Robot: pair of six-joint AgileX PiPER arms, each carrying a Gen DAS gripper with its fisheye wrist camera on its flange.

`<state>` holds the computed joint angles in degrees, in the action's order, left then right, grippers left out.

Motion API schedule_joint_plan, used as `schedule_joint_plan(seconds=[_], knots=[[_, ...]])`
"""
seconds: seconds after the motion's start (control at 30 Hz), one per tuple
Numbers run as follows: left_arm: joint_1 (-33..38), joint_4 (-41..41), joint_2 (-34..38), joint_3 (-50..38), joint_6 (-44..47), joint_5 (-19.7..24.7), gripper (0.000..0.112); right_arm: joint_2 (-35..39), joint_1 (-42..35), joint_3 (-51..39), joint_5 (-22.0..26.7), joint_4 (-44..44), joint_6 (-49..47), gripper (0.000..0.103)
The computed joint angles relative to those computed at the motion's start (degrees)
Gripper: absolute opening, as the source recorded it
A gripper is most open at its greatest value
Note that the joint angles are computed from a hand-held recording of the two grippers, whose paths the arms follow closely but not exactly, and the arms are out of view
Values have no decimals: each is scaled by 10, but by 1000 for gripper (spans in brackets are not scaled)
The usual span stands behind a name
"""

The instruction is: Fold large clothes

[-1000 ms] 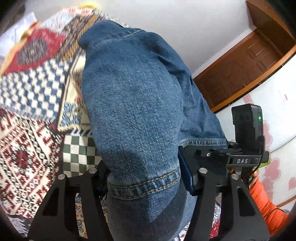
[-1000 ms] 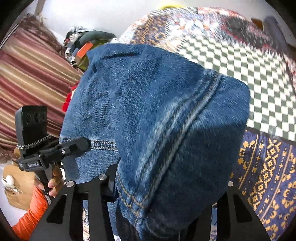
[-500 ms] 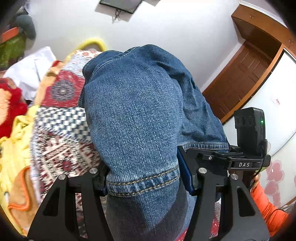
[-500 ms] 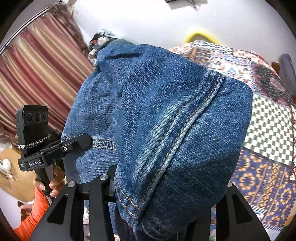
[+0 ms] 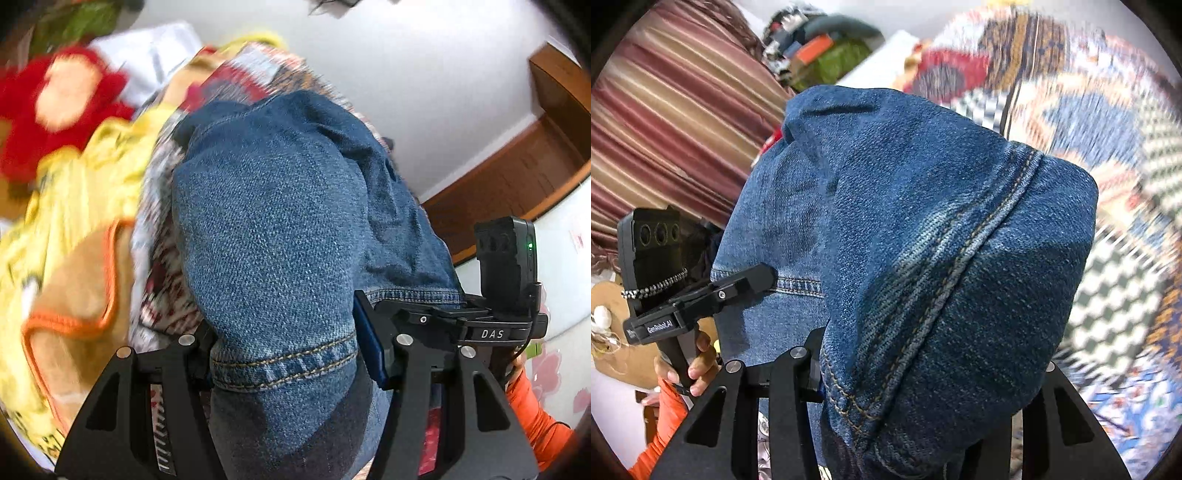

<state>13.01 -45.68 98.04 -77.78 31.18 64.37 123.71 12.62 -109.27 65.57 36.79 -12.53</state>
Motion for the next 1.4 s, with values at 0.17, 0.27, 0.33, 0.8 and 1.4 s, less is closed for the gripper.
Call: schedule_joint_plan(seconds=[0.17,0.27,0.33,0.8,1.4], knots=[[36,-19,60,55,30,-22,60,70,29,-37,-6,-19,18,44],[53,-47,92,66,57,-25,63,108,44,-101,13,-60,22,48],[56,-51,89,84,75,-38,68,114,51,-103,11,-78,19,54],[-4,114,-135,188,44,-154,74,-88,60,89,-85,-234,-4,70],[-166,320,-258,321,-182,-238,84,-220,80,326,-193,-257,12,71]])
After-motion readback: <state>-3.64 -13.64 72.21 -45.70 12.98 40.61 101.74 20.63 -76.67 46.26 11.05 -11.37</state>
